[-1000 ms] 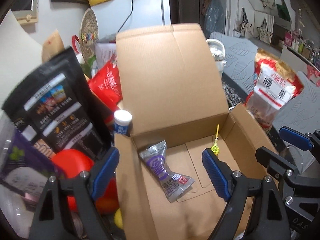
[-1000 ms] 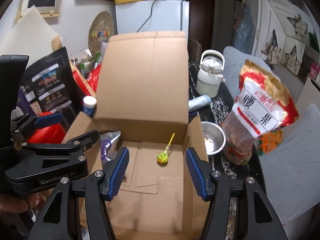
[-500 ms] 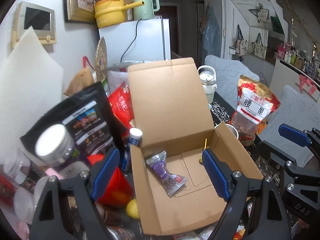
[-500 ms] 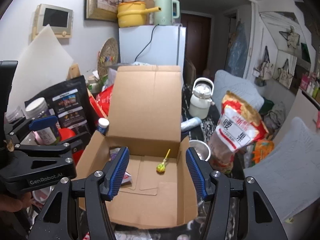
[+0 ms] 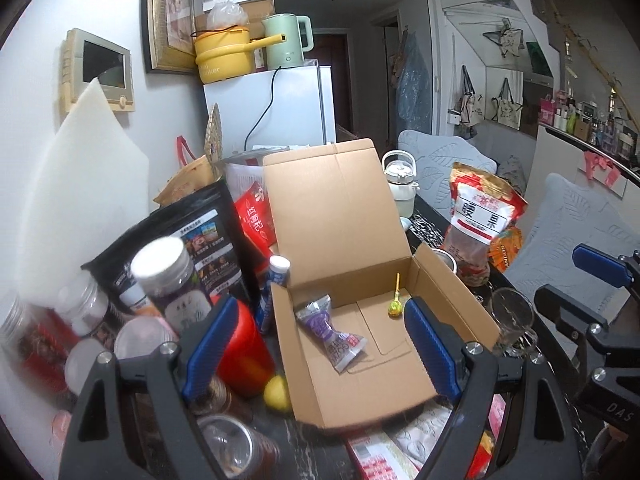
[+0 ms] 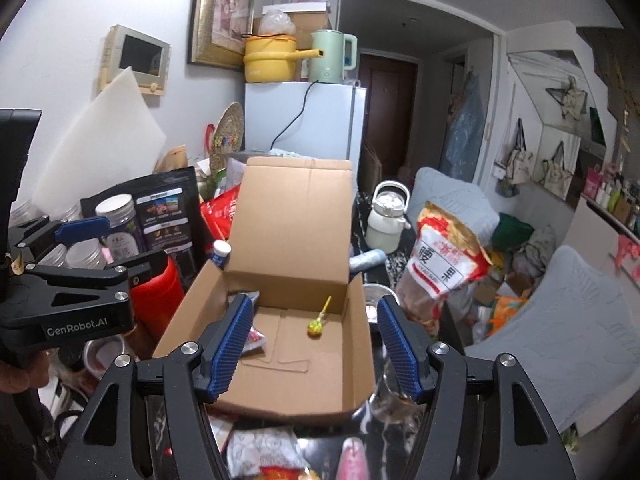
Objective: Organize snacks
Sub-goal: 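Withdraw both grippers from the box back toward the snacks on the table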
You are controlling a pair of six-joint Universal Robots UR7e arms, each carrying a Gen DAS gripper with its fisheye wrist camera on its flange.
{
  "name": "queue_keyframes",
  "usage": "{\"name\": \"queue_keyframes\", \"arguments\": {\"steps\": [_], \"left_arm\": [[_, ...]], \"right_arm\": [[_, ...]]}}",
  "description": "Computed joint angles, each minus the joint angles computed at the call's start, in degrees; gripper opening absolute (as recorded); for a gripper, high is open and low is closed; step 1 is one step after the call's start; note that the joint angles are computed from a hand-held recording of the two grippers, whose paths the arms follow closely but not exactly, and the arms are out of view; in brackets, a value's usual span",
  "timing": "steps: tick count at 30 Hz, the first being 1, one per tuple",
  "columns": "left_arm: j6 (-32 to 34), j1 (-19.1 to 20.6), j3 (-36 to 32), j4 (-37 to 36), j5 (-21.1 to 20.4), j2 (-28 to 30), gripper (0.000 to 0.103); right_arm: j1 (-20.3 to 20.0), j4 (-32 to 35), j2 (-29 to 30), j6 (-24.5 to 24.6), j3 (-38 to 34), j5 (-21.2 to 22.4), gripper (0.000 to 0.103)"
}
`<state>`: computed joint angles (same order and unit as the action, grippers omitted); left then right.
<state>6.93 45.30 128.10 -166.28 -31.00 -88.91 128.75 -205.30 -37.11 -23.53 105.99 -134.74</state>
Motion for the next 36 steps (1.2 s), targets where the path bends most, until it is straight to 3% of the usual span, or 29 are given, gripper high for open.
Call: {"name": "queue_keyframes", "arguments": {"steps": [14,20,28,36], "left_arm": [[-10.88,-7.52,10.53,13.49,1.15,-12.19,0.085],[-16.87,-11.31,14.51,23.18,0.71,-19.04,0.085],[-25.11,-15.48,17.9,37.94,-1.11,-28.35,0.085],[-30.58,-17.92,20.59,48.09,-3.18,-35.37,0.085]], "right_arm": [[3.96,-6.87,-2.19,2.96,10.6,-1.87,0.065],[5.74,-9.79,-2.07,5.61,15.16,-3.15,0.065],[8.09,-11.35,-1.11,11.23,20.06,-4.98,0.068],[8.16,-10.98,-0.65,17.31,25.17,-2.12,0.07]]}}
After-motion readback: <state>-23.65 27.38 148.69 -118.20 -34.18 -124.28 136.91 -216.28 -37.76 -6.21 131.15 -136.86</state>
